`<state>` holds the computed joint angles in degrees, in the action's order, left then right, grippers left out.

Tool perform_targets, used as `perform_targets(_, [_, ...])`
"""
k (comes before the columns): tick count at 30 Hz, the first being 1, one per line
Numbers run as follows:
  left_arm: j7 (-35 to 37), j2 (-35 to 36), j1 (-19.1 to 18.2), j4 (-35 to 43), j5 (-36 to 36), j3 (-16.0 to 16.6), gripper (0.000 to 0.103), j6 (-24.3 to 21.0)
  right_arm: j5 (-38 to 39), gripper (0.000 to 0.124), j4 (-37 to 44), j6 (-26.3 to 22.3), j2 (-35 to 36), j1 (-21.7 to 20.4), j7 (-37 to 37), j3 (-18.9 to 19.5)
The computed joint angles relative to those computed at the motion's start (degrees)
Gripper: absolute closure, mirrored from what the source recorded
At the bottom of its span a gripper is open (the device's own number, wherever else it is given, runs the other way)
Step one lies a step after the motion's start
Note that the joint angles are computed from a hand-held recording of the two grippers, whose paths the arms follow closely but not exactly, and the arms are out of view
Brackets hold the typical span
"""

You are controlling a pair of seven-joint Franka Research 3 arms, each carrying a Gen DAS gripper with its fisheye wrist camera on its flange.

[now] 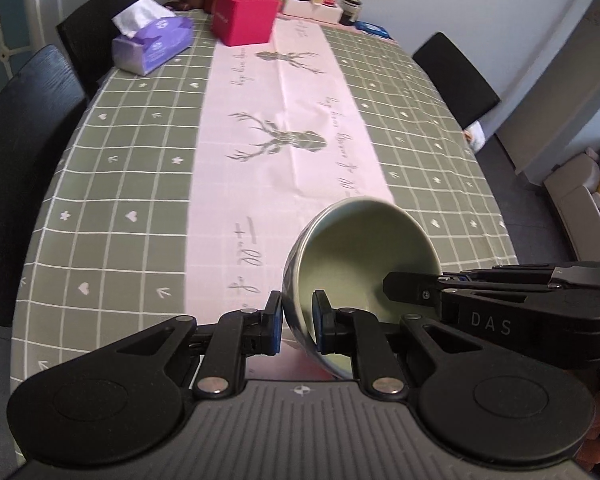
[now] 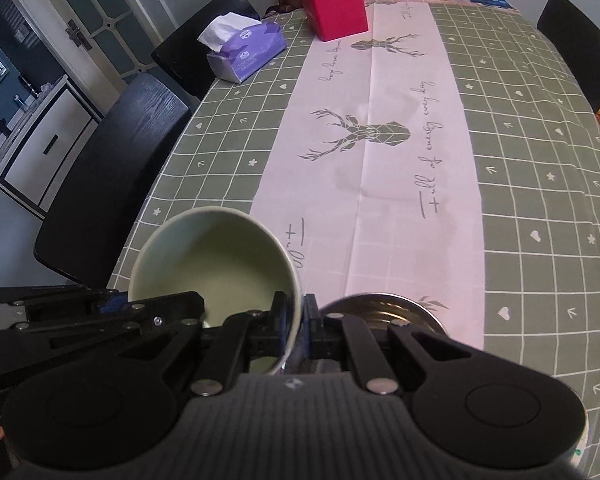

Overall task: Organize plates and bowls
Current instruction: 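Close both grippers on the green bowl rim and lift it, then lower the green bowl with both grippers into the blue bowl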

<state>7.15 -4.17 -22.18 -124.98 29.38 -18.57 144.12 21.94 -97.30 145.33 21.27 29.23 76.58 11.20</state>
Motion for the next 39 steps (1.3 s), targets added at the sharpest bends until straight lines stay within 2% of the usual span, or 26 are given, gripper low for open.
perform_targets(7, [2.67, 6.64, -2.13, 5.79, -0.65, -0.32, 0.086, 0.56, 1.16, 0.119, -6.75, 1.29, -4.29, -2.42, -1.97, -1.06])
perform_targets(16, [7.76, 12.36, -3.96, 9.78, -4.57, 0.58, 0.086, 0.56, 1.28, 0.119, -7.64, 0.17, -3.08, -3.99, -2.59, -1.70])
perform_targets(27, [11.41, 14.26, -4.15, 10.67, -8.47, 1.17, 0.086, -2.49, 0.63, 0.119, -4.87, -1.30, 0.84, -3.56, -2.65, -1.40])
perform_targets(39, [13.16, 15.03, -3.96, 10.40, -9.44, 1.58, 0.084, -0.83, -3.11, 0.120, -4.47, 0.56, 2.70, -2.35, -1.16, -2.31])
